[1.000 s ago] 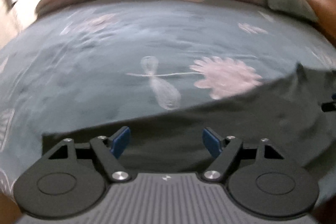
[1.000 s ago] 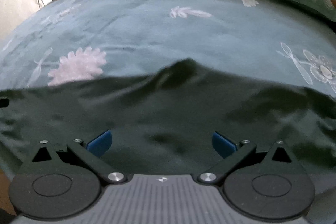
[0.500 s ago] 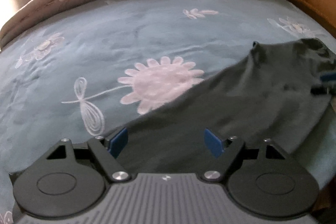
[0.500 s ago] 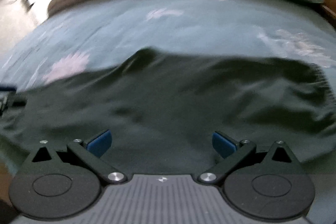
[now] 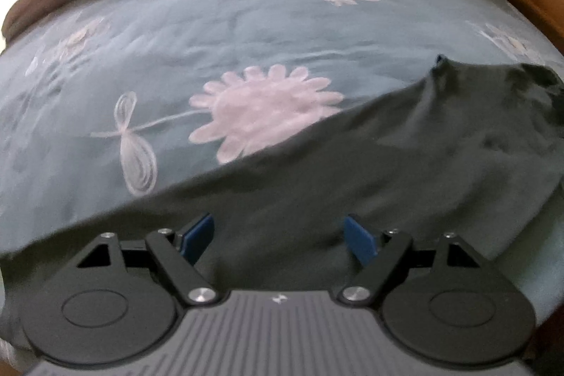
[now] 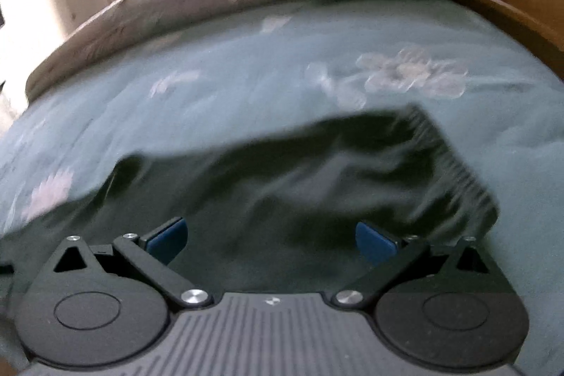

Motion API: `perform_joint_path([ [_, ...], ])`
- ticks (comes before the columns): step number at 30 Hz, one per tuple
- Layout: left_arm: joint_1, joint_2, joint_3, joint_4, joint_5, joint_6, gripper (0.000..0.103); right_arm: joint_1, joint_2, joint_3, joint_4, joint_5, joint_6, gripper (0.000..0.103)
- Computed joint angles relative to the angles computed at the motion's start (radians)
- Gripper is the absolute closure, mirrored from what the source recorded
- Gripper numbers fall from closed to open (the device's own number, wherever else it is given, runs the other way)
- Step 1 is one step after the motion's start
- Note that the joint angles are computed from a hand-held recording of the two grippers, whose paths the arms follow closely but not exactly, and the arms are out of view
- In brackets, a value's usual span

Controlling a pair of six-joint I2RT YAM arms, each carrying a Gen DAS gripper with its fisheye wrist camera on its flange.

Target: Fold clothes

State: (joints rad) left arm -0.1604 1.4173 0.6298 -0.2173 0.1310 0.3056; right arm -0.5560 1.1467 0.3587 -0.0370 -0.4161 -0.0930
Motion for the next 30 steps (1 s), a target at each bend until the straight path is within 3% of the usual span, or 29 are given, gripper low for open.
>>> perform_joint_path([
  [4, -0.046, 0.002, 0.001, -0.004, -0.039, 0.003, 0.022, -0.069, 0.128, 0.024, 0.106, -0.01, -0.005, 0.0],
  [7, -0.062, 0.003, -0.003, -0.008, -0.076, 0.013, 0.022, -0.177, 0.184, 0.014, 0.136, -0.077, -0.061, 0.0],
  [10, -0.047, -0.004, 0.0, -0.022, -0.071, -0.004, 0.022, -0.265, 0.177, 0.018, 0.098, -0.173, -0.1, 0.0],
  [16, -0.065, -0.005, 0.003, -0.034, -0.045, -0.024, 0.022, -0.206, 0.128, 0.032, 0.038, -0.19, -0.091, 0.0],
  [18, -0.08, 0.004, -0.003, -0.031, -0.058, -0.025, 0.022, -0.162, 0.17, 0.035, 0.046, -0.108, -0.116, 0.0],
  [24, -0.055, -0.015, -0.012, -0.06, -0.042, -0.042, 0.02, -0.167, 0.125, 0.043, 0.048, -0.111, -0.11, 0.0],
  [27, -0.06, -0.013, -0.019, -0.051, -0.058, -0.041, 0.02, -0.112, 0.158, 0.089, 0.104, -0.102, -0.084, 0.0],
  [30, -0.055, -0.008, -0.031, -0.032, -0.053, -0.05, 0.017, -0.034, 0.268, 0.151, 0.178, -0.029, -0.1, 0.0],
])
